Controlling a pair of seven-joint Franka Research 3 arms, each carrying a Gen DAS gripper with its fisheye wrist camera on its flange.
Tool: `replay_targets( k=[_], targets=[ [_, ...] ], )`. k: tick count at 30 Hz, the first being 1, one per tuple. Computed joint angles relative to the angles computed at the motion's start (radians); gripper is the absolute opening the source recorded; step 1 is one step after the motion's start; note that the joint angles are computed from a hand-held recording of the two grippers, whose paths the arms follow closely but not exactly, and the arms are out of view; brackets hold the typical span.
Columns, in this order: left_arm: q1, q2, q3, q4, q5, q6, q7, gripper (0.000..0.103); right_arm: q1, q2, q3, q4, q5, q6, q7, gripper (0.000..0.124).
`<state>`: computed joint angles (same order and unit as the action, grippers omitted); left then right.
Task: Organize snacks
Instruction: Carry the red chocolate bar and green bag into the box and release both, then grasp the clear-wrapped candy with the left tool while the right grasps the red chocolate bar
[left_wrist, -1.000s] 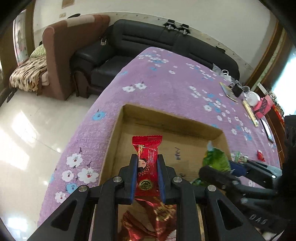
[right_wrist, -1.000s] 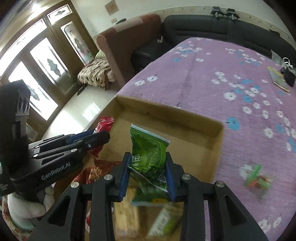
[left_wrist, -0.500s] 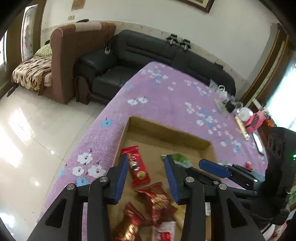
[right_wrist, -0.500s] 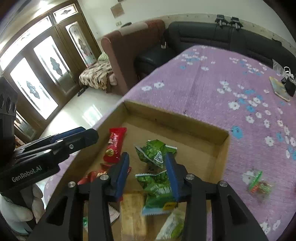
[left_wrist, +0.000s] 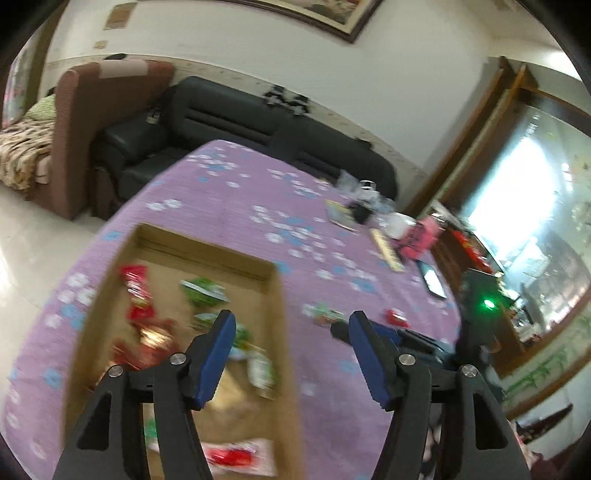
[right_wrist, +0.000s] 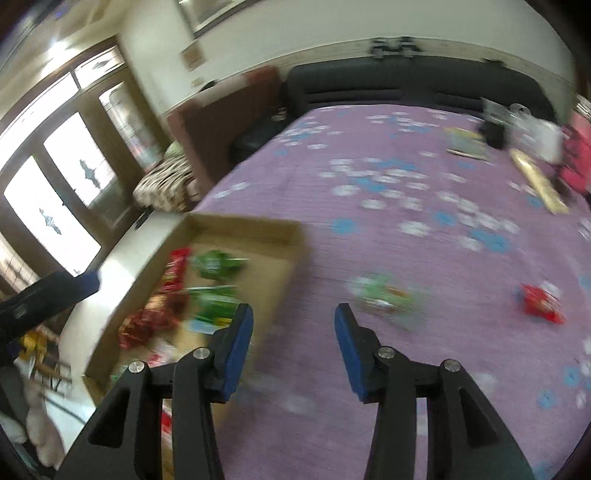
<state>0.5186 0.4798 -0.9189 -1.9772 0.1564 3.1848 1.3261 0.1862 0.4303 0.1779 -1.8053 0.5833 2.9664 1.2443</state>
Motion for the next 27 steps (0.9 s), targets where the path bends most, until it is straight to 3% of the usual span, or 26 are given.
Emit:
replay_targets(
  k=[4,7,14,19,27],
  targets=[
    [-0.015,-0.002,-0.026,-0.031,0.029,0.039,-0.021,0.074,-0.059,-0.056,-0.027,-0.101,0.055,0.04,0.013,0.045],
    [-0.032,0.028,-0.034,-0.021,0.06,0.019,-0.042,0.074,-0.105,-0.073,-0.037,-0.145,0.09,0.065,0.014,0.045],
    [-0.129,0.075,0.009,0.026,0.028,-0.057,-0.018,0.074,-0.222,-0.073,-0.003,-0.179,0.215,0.12,-0.028,0.045],
    [-0.207,0.106,0.048,0.06,-0.018,-0.104,0.036,0.074,-0.295,-0.041,0.031,-0.144,0.301,0.097,-0.063,0.045],
    [-0.305,0.151,0.108,0.138,-0.093,-0.179,0.12,0.074,-0.244,0.045,-0.034,-0.017,0.213,0.075,-0.039,0.053]
  ],
)
